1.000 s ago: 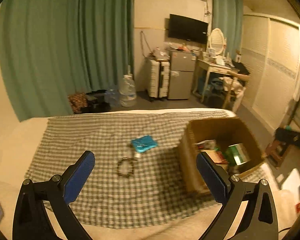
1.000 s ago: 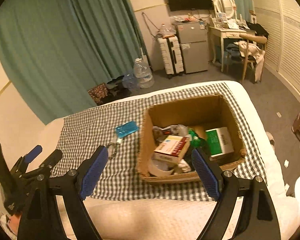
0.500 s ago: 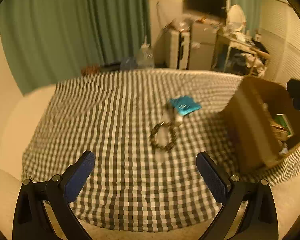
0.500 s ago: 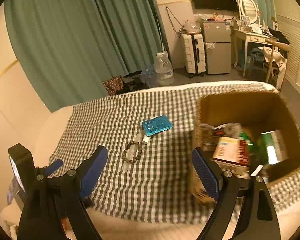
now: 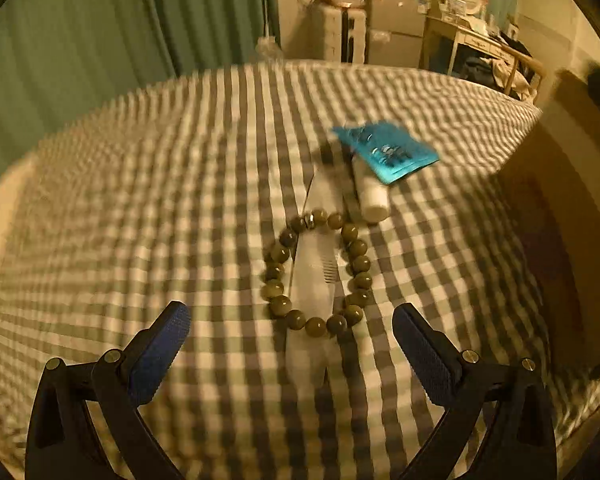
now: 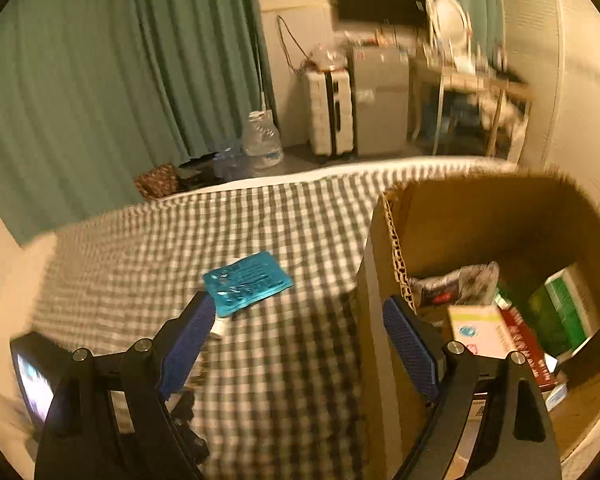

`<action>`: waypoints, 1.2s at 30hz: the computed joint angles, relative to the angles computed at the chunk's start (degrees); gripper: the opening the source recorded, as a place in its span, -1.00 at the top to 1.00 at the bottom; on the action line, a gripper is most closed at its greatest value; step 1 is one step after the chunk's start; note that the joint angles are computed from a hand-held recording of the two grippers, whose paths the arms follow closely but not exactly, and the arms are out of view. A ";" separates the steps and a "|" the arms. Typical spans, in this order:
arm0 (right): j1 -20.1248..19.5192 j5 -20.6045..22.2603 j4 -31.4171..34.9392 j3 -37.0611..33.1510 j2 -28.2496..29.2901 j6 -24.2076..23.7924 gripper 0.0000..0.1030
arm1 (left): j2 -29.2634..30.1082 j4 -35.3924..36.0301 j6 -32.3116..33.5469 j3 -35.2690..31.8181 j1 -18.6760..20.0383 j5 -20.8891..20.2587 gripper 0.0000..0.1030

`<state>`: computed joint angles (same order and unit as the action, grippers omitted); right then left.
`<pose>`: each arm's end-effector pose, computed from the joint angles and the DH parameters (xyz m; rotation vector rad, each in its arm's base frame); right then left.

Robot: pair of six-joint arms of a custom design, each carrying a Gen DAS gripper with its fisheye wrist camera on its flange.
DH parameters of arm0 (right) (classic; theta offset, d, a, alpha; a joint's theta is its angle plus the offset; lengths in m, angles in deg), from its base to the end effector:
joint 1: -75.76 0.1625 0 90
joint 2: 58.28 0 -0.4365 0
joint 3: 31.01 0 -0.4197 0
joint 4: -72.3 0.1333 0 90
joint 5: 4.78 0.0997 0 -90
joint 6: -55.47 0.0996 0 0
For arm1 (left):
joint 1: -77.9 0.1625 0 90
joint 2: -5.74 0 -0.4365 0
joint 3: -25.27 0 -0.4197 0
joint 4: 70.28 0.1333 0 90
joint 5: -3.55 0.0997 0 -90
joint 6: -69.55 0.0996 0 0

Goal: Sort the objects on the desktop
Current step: 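Grasp the bead bracelet with the left gripper while the right approaches the clear comb, then drop the bracelet from the left gripper while the right grasps and drops the comb into the box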

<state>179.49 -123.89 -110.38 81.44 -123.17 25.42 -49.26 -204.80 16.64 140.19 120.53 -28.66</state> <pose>0.2249 -0.5632 0.2573 0.6528 -2.3173 0.8961 -0.2520 -0.5277 0.0792 0.0576 2.2033 -0.7407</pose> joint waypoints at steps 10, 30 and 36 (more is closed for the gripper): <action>1.80 -4.88 -0.07 -0.98 3.31 -4.75 -0.67 | -2.65 -17.27 16.32 4.81 4.95 -1.99 0.79; 0.73 -1.65 38.34 -14.73 17.28 20.96 -0.23 | -17.34 -11.56 9.16 14.12 6.69 0.56 0.79; 2.15 -5.54 29.18 -11.06 18.17 12.34 0.45 | -16.87 -11.02 9.82 13.56 6.92 0.65 0.79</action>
